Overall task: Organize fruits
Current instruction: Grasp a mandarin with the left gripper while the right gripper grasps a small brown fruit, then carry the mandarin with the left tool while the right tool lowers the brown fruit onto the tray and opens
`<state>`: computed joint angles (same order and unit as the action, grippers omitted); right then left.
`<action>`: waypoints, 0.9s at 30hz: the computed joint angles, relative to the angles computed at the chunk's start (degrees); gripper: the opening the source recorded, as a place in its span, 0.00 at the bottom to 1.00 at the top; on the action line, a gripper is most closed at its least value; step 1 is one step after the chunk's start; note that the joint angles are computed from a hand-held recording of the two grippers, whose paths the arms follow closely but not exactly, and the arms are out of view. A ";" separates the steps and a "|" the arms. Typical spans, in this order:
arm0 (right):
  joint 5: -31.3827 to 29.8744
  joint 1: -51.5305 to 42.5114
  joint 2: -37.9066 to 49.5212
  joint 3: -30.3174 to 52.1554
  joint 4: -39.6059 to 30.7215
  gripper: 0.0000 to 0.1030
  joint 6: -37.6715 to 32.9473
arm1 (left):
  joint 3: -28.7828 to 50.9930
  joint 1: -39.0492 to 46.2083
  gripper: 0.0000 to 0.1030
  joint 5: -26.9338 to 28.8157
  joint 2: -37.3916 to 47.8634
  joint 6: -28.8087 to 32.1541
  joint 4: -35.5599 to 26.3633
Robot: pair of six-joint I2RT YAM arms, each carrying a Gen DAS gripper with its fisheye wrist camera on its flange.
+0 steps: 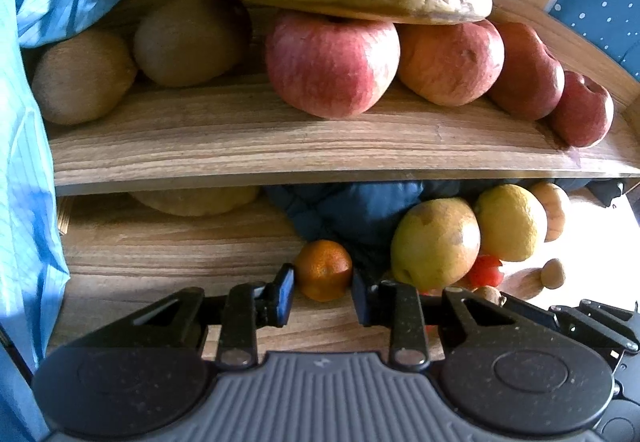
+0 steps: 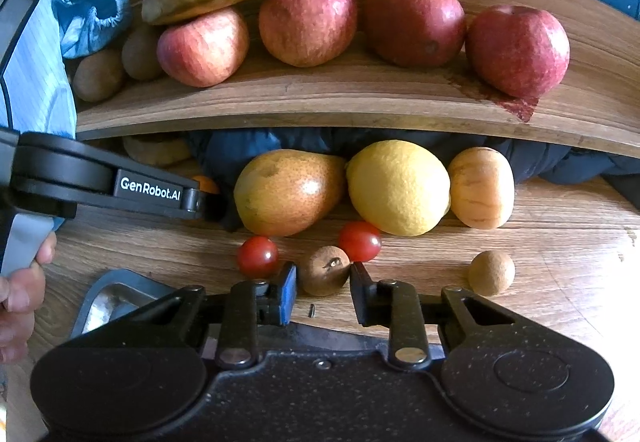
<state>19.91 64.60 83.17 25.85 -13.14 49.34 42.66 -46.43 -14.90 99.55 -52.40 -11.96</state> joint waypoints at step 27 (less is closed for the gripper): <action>4.09 12.93 -13.17 -0.94 -11.81 0.30 8.49 | -0.39 -14.43 0.32 -7.12 -7.04 -17.19 -11.56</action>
<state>24.00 77.53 70.00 24.91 -24.95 57.83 42.26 -60.86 -22.01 92.51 -69.59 -23.52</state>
